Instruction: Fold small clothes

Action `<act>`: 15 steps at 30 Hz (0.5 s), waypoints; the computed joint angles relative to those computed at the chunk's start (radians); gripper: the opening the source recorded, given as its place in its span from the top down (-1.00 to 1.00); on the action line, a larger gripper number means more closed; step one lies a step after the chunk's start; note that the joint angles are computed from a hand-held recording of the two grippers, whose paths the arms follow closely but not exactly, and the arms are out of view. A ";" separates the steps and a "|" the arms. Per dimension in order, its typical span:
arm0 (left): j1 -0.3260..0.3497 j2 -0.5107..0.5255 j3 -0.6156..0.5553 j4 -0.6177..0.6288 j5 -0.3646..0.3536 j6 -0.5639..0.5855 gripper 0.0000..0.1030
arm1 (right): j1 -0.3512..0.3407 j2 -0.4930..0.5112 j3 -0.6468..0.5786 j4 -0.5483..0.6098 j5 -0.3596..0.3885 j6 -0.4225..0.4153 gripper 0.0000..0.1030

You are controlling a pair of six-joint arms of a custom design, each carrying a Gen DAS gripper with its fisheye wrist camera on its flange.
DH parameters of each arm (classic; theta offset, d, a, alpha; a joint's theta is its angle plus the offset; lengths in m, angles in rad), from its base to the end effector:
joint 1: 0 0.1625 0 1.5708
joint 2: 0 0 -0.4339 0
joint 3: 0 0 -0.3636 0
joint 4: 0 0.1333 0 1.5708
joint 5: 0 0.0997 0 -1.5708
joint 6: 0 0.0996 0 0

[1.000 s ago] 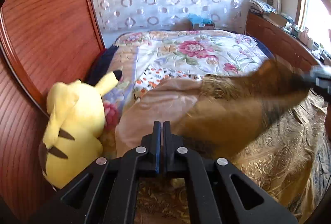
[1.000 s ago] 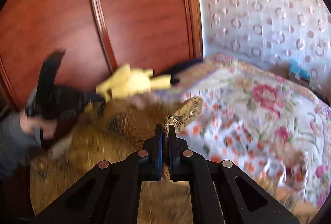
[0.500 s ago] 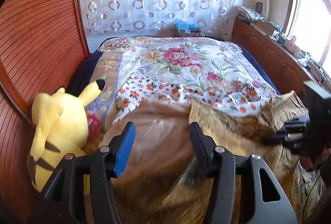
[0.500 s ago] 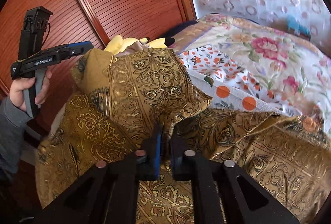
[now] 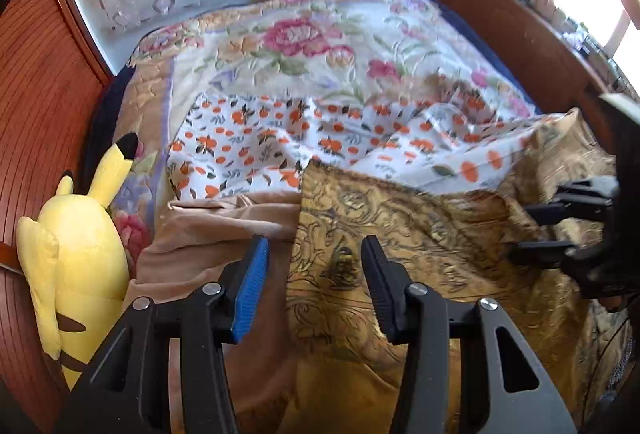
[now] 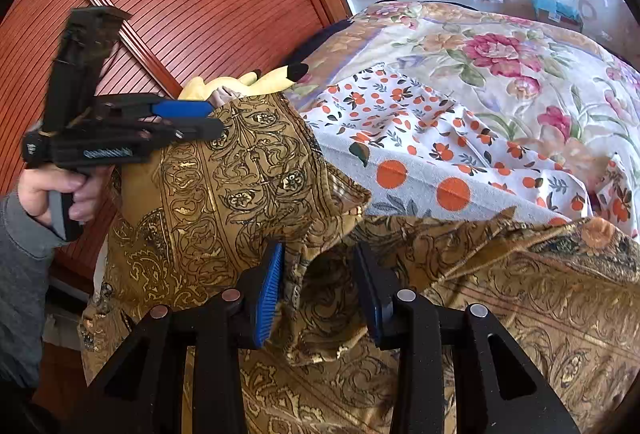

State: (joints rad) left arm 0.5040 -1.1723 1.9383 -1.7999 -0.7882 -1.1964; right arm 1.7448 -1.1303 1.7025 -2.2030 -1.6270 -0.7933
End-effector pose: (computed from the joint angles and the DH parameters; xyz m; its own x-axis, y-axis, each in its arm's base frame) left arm -0.3220 -0.4100 0.1987 -0.7101 -0.0955 -0.6976 0.2504 0.8918 -0.3769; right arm 0.2290 -0.5651 0.2648 -0.5671 -0.8196 0.0821 -0.8224 0.5688 -0.0021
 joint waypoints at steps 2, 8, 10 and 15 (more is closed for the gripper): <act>0.018 0.009 -0.005 -0.001 -0.009 0.009 0.06 | 0.006 0.008 -0.004 -0.011 -0.002 0.003 0.27; -0.003 0.032 -0.034 0.031 0.038 0.049 0.87 | 0.015 0.011 0.013 -0.080 -0.002 -0.021 0.82; -0.040 0.022 -0.050 0.092 0.106 -0.010 0.89 | 0.014 -0.009 0.036 -0.123 0.031 -0.026 0.87; -0.160 -0.009 -0.106 0.251 0.243 -0.102 0.90 | 0.017 -0.081 0.117 -0.298 0.143 -0.065 0.87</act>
